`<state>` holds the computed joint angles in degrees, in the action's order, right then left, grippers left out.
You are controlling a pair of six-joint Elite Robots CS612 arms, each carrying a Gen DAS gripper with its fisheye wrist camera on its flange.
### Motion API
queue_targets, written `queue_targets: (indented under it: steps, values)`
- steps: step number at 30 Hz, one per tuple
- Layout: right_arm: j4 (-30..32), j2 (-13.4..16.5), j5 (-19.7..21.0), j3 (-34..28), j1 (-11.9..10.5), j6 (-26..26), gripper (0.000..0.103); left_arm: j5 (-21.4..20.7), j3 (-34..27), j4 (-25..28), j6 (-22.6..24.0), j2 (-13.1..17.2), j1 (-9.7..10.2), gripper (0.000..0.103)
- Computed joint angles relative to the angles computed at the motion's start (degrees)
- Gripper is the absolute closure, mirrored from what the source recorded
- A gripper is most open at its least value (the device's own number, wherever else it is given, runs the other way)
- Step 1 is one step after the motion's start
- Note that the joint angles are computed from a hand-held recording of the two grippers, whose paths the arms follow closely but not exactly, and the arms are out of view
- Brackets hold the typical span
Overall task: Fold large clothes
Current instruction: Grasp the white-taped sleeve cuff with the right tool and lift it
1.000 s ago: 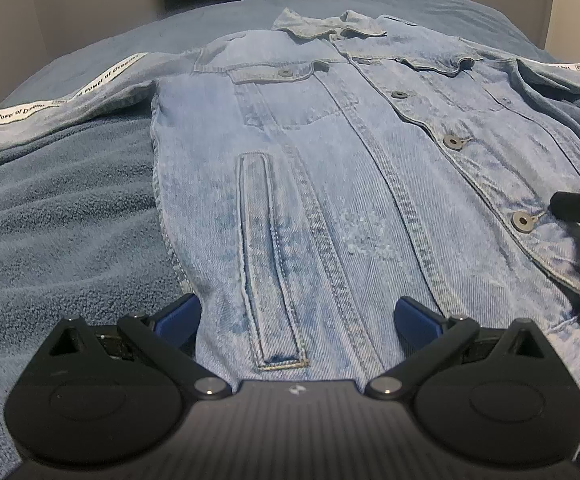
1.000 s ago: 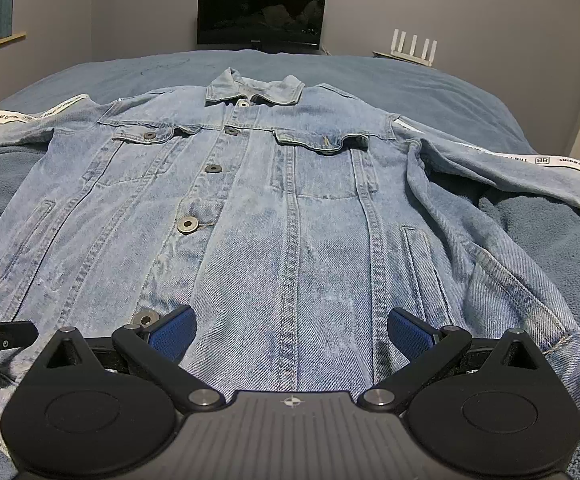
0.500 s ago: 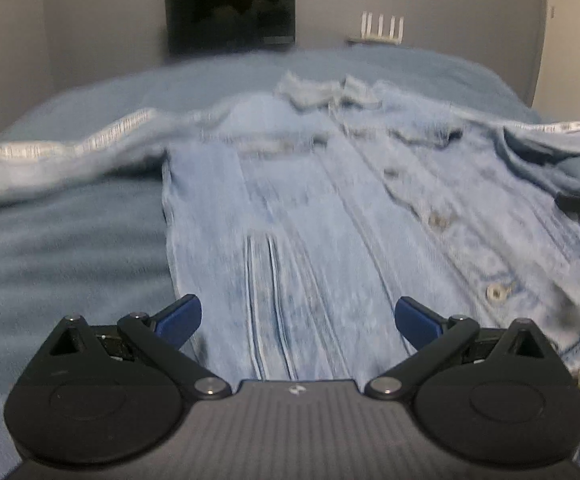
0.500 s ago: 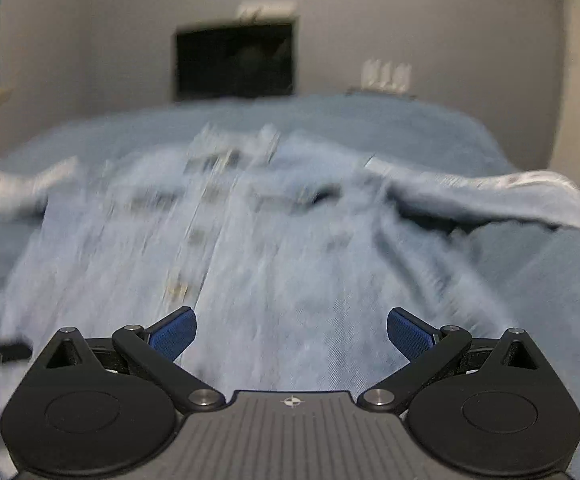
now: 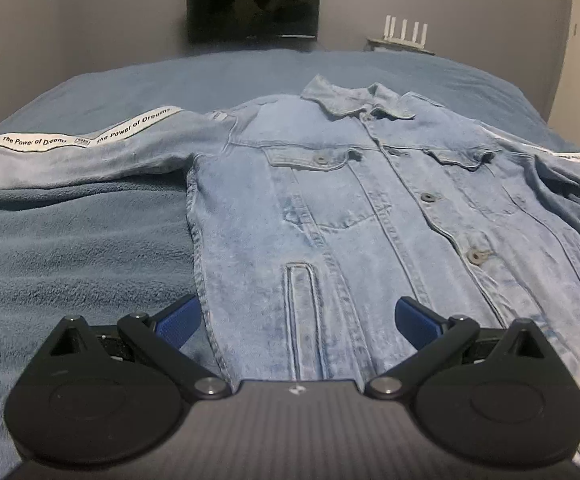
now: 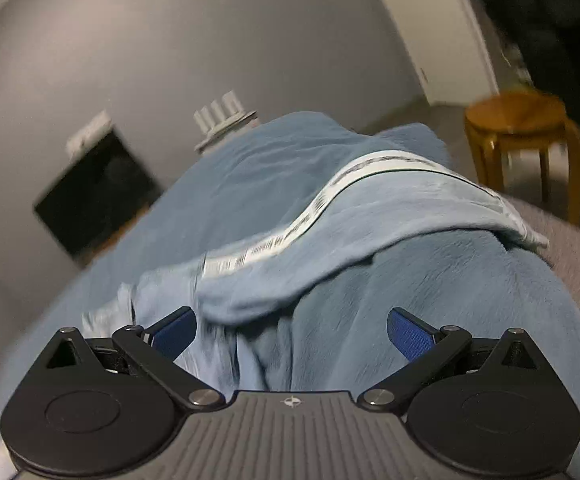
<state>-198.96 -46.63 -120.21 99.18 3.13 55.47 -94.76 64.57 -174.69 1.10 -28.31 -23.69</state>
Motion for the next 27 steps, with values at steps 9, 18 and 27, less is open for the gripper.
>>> queue_targets:
  steps: [9, 18, 27]
  values:
    - [-4.9, 2.5, 4.2, 0.7, -5.2, 16.0, 0.047, 2.5, -9.2, 3.8, 0.7, 4.6, -0.26, 0.0]
    - [-6.0, 7.2, -7.0, -4.5, -5.1, 11.5, 0.074, 1.3, -16.1, 9.3, 4.1, 8.4, -0.62, 0.0]
    - [0.7, 6.3, -9.4, -5.6, -7.2, 22.3, 0.073, 3.0, -19.1, 11.0, 4.2, 10.3, -1.13, 0.0]
